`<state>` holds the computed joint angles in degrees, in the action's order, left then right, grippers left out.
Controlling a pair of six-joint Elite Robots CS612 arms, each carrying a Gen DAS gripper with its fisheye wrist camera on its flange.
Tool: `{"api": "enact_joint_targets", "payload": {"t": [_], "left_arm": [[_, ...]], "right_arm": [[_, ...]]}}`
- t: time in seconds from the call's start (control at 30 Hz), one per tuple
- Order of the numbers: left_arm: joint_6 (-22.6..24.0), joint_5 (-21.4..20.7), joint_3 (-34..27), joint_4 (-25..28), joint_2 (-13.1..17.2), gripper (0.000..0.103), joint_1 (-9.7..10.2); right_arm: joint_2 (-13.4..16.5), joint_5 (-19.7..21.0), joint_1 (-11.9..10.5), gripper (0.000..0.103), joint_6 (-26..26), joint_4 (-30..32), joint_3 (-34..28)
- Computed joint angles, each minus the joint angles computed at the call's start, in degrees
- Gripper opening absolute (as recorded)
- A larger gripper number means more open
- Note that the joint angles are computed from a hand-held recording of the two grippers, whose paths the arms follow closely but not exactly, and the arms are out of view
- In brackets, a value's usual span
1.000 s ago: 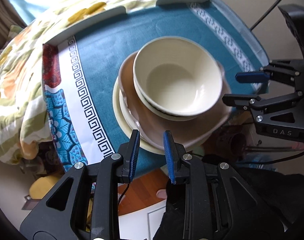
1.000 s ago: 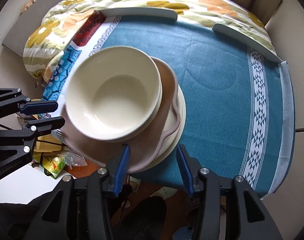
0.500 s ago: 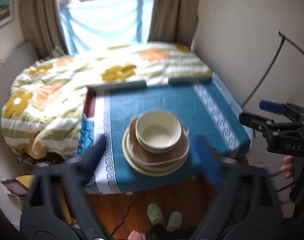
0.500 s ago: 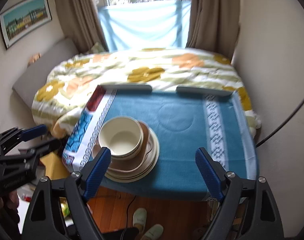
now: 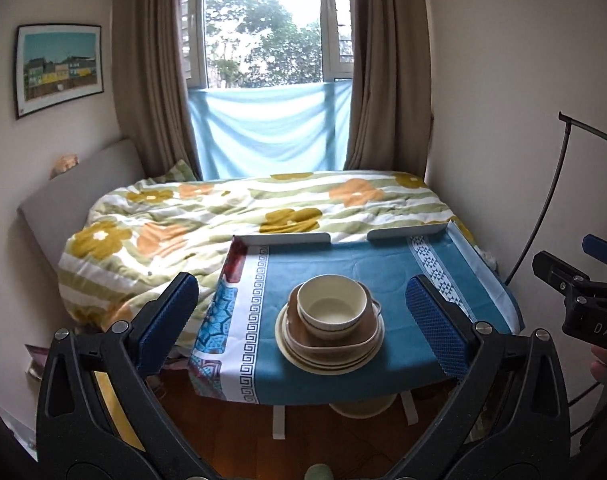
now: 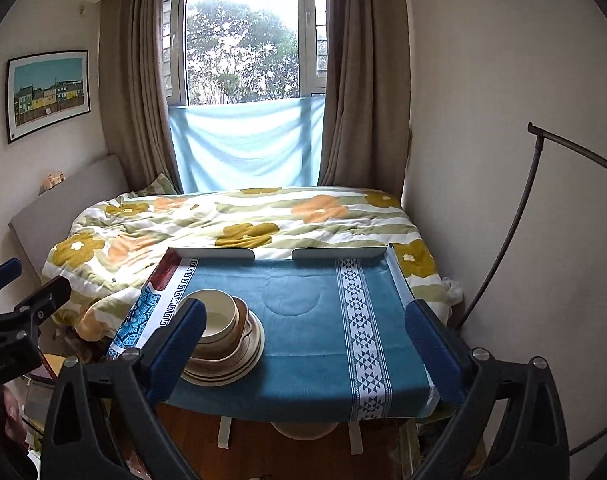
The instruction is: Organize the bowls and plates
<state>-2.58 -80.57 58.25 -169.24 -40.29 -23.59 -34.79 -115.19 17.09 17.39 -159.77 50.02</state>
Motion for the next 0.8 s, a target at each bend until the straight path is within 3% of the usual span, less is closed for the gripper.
{"api": "enact_joint_targets", "payload": {"t": [0.3,0.8], "left_arm": [[-0.2,0.76,4.07,-4.87,-1.85,0.103,-0.91],[-0.04,2.29,5.49,-6.35,-2.61,0.103,-1.51]], "right_arm": [[-2.13,-2.43,0.57,0.099,-0.12,-4.06,4.46],[-2.44,-3.26,0.83,0.099,-1.17,-6.28,5.13]]}}
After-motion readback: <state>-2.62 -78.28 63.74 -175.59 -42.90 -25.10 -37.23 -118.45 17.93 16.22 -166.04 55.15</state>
